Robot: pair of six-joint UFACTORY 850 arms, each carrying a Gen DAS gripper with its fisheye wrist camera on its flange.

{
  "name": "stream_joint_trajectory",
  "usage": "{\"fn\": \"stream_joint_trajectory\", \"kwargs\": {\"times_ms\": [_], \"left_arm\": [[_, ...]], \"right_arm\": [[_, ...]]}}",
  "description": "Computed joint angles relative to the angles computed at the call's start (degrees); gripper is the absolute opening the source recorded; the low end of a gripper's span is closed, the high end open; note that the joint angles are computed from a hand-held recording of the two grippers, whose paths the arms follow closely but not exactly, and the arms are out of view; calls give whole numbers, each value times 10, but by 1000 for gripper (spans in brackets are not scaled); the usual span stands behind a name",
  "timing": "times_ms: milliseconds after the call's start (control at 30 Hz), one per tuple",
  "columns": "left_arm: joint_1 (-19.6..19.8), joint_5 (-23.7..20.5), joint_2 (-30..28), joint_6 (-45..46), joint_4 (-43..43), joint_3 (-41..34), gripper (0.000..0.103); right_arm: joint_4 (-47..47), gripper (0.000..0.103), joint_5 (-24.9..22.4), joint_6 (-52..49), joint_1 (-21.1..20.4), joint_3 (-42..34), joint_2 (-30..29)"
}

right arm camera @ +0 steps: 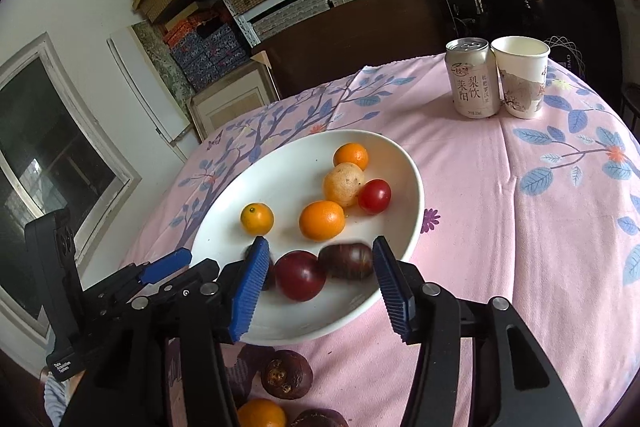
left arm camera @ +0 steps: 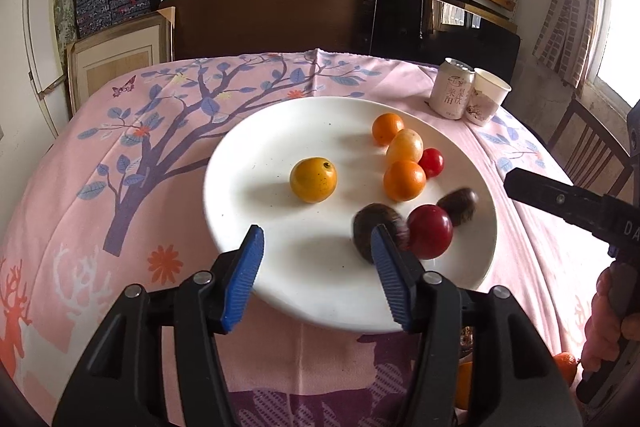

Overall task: Organize fruits
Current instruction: 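Carry both dark brown fruits over the white plate and open both tools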

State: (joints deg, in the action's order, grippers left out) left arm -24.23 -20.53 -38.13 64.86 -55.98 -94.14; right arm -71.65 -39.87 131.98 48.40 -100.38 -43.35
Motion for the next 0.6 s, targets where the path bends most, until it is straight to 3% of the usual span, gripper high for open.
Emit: {"fn": "stream_joint_trajectory", "kwargs": {"times_ms": [133, 233, 367, 600], "left_arm": [[6, 32, 30, 95, -88, 48, 79], [9, 37, 45, 145, -128, 77, 81], [7, 60, 67, 210, -174, 120, 93], [12, 64, 94, 276, -228, 168, 97]], "right_arm": [[4, 65, -5, 7, 10, 11, 5], [20, 67, -16, -8, 20, 12, 5], [37, 75, -15, -20, 31, 18, 7], [48, 75, 7, -33, 42, 33, 14]]}}
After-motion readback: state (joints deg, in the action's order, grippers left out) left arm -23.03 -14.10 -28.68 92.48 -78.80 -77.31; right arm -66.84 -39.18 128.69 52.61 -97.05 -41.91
